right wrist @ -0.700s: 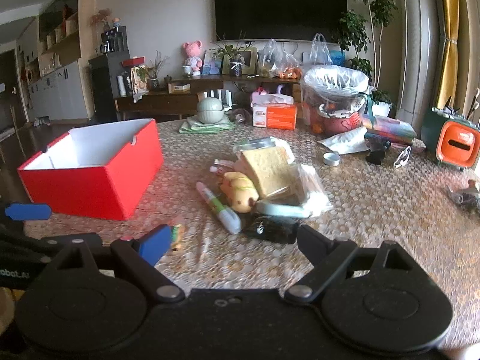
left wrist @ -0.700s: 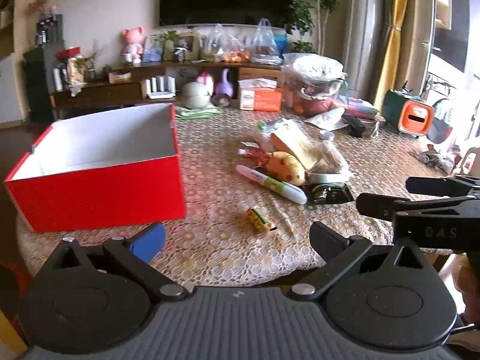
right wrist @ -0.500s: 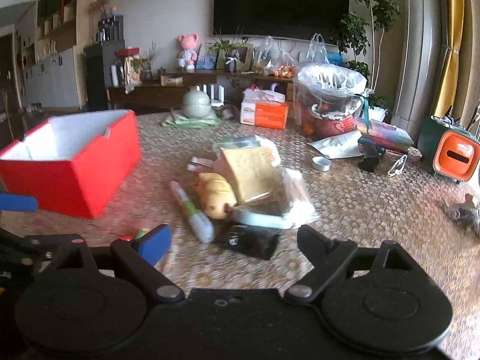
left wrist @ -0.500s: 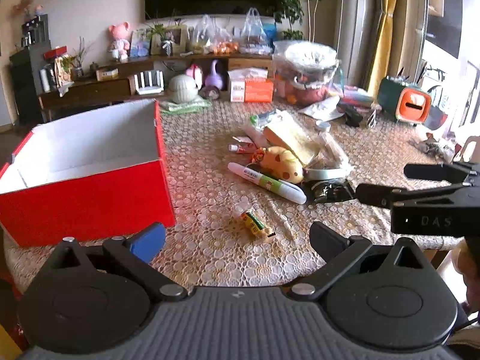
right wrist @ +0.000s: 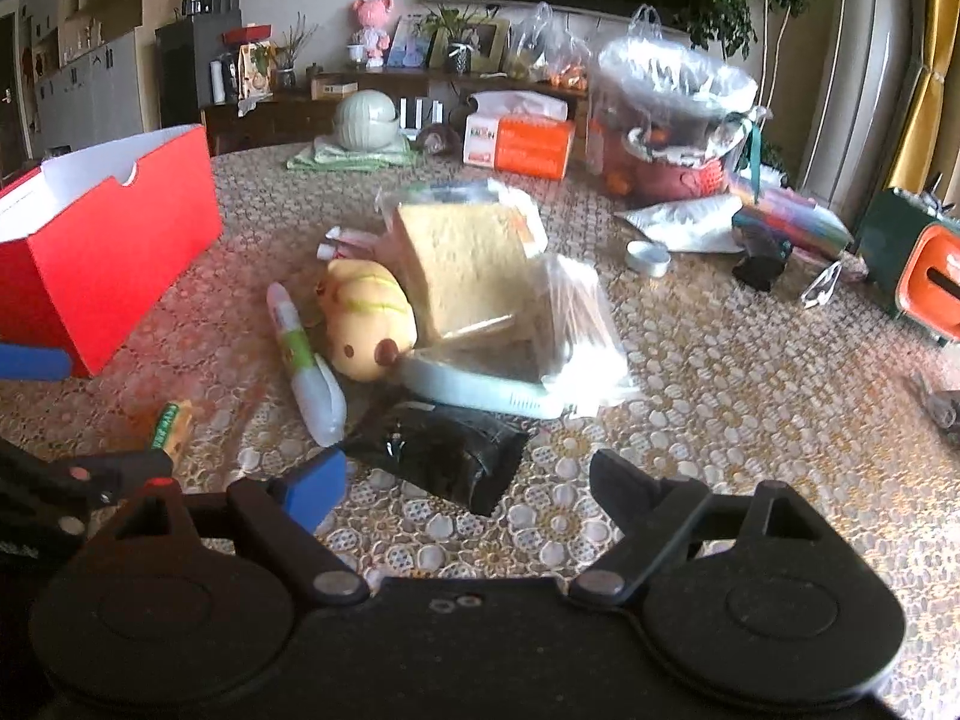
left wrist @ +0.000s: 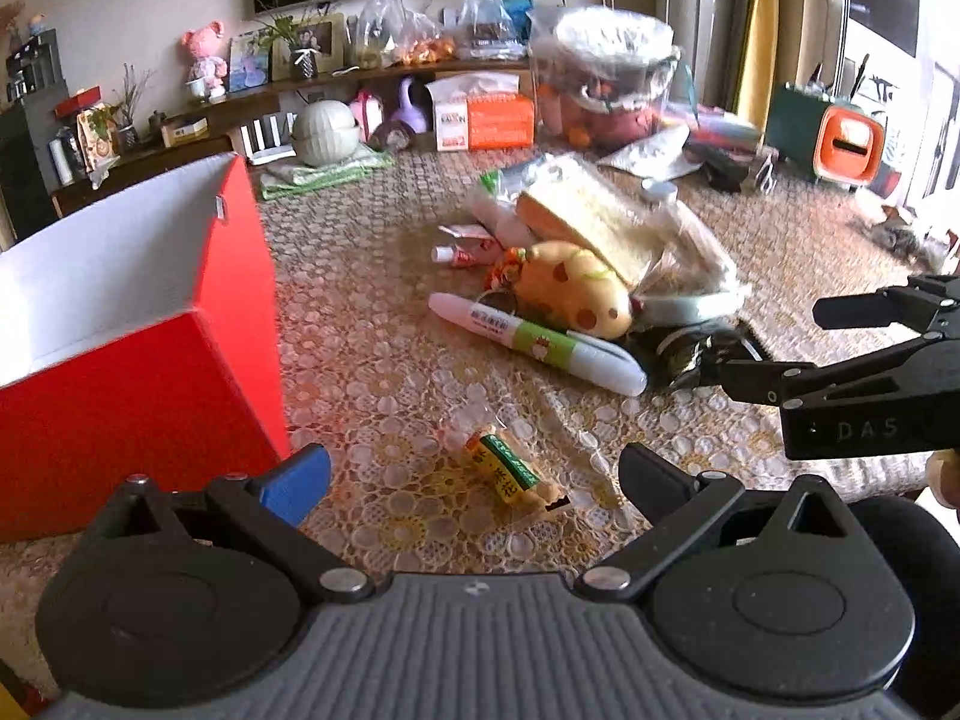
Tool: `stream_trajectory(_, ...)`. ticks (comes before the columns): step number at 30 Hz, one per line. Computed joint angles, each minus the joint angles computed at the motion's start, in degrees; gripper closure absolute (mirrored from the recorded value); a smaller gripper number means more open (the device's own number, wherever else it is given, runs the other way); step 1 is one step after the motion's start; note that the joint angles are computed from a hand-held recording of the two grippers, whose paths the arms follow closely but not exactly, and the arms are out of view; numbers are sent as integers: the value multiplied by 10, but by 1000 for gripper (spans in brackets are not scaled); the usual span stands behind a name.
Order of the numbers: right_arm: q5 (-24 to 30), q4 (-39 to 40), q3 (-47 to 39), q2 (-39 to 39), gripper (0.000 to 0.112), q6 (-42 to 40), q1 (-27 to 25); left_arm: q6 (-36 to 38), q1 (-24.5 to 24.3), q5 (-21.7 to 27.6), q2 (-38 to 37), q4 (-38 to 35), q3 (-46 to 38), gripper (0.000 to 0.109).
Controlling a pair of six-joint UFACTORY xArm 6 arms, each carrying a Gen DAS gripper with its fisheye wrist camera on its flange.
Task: Organize objects
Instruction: 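Grasp the small yellow-green packet with the left tool while the right tool grasps the black bag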
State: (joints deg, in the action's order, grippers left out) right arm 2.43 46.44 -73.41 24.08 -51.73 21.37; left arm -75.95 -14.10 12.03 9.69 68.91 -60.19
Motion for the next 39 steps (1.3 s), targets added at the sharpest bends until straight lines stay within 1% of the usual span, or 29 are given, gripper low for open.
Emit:
stream_trajectory(3,5,-37,-12,16,30,33,-4,6,-4,13,24,-3,-18,6)
stream_trajectory(6,8,-53,-26,30,31,52,-7,11,-5,16,42,-8,-32,6)
stream_trajectory(7,10,-51,-31,34,31,52,-8,11,-6,17,47,-6,-36,10)
stream_trajectory(11,29,-25,-50,45,32,32,-9,26,-8,15,61,-16,-47,16)
stream_trajectory(12,32,-18,-54,48,33,25,-9,28,-8,13,64,-18,-49,20)
stream_trajectory(13,36,-14,-57,50,38,19,-8,36,-9,13,67,-25,-52,25)
stream_trajectory(15,42,-19,-58,50,44,23,-7,40,-8,11,70,-30,-53,32)
stream_trajectory(17,49,-11,-57,49,51,15,-6,33,-7,8,72,-24,-55,35)
stream_trajectory(19,56,-4,-56,47,57,12,-7,27,-6,3,71,-16,-54,46)
stream_trajectory(20,55,-2,-55,45,59,11,-6,30,-5,-1,70,-20,-53,49)
stream_trajectory(22,56,1,-53,43,64,10,-6,37,-4,-8,70,-31,-52,60)
stream_trajectory(23,56,4,-52,42,66,8,-6,39,-3,-9,69,-34,-51,62)
stream_trajectory(24,55,4,-50,41,72,10,-5,41,-3,-9,69,-37,-51,67)
stream_trajectory(25,57,7,-49,40,75,8,-5,46,-3,-10,69,-42,-50,72)
stream_trajectory(26,59,12,-49,39,77,4,-6,52,-3,-11,68,-49,-49,75)
stream_trajectory(27,61,20,-49,37,84,0,-6,66,-3,-14,67,-64,-47,78)
stream_trajectory(28,62,27,-49,36,97,-3,-7,71,-4,-12,66,-73,-47,83)
stream_trajectory(29,65,34,-49,36,97,-8,-7,72,-4,-12,66,-75,-46,86)
stream_trajectory(30,67,42,-48,34,99,-13,-7,74,-3,-12,65,-75,-45,88)
stream_trajectory(31,71,50,-47,32,104,-20,-7,74,-5,-6,64,-74,-46,88)
stream_trajectory(33,69,67,-41,26,106,-36,-5,69,-6,3,62,-67,-46,88)
stream_trajectory(35,70,95,-34,18,108,-62,-3,69,-3,-2,58,-73,-41,89)
stream_trajectory(36,66,113,-30,12,111,-77,-1,67,-2,-3,56,-74,-39,89)
stream_trajectory(39,55,154,-18,0,111,-115,3,46,2,-6,46,-59,-32,89)
